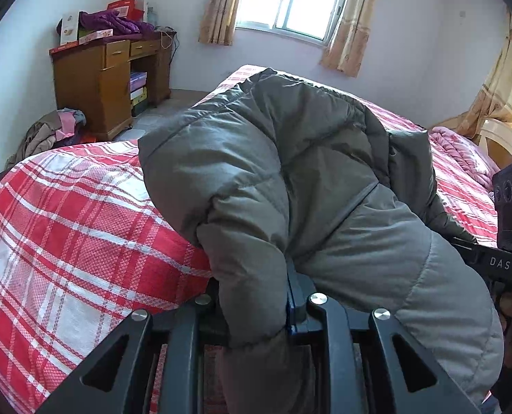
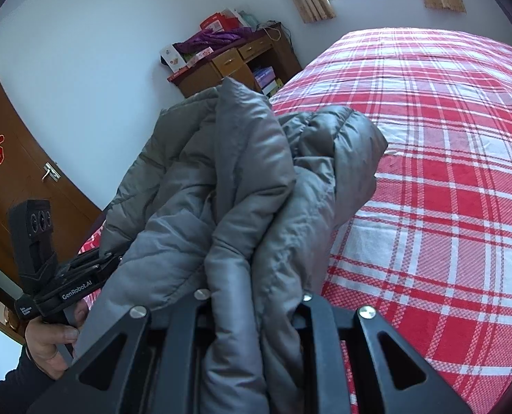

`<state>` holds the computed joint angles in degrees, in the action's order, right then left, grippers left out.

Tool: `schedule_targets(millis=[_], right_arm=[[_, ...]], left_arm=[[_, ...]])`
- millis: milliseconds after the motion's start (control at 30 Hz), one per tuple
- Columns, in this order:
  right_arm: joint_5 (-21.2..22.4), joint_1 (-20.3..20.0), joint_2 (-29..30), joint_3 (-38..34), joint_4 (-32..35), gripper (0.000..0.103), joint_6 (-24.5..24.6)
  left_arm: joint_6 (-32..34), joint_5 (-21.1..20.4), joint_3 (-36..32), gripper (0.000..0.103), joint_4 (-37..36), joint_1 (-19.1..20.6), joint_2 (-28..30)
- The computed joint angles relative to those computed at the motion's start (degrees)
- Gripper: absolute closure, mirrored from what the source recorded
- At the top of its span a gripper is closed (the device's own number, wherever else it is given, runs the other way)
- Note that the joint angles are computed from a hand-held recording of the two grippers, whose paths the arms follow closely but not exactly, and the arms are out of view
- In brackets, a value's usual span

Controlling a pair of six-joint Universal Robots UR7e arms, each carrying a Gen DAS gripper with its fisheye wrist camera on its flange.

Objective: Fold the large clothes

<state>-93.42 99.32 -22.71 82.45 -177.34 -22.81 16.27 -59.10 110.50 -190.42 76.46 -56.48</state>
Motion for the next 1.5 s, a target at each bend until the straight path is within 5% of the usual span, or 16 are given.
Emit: schedule_targets(millis=[500, 667, 1167, 1500], right_arm=[[-3.41, 0.67, 1.91, -2.33, 0.72, 0.082, -0.28], [-4.42, 0.36, 2.44, -2.58, 0.05, 0.077, -0.27], [-9.56, 0.81, 4.82, -1.88, -7.95, 0.057, -2.66], [-13.09, 1.47, 6.62, -2.5, -10.88, 0.05, -2.64]], left_arm=[[1.92, 5.44, -0.16, 0.049, -3.67, -0.14, 1.98], [2.33, 9.1, -0.23, 0.022, -7.31, -0.31, 3.28], [-2.2, 12.03, -2.78, 0.001, -4.75, 0.53, 4.73], [-2.73, 12.7, -3.76, 0.001, -4.38, 0.91, 5.54]])
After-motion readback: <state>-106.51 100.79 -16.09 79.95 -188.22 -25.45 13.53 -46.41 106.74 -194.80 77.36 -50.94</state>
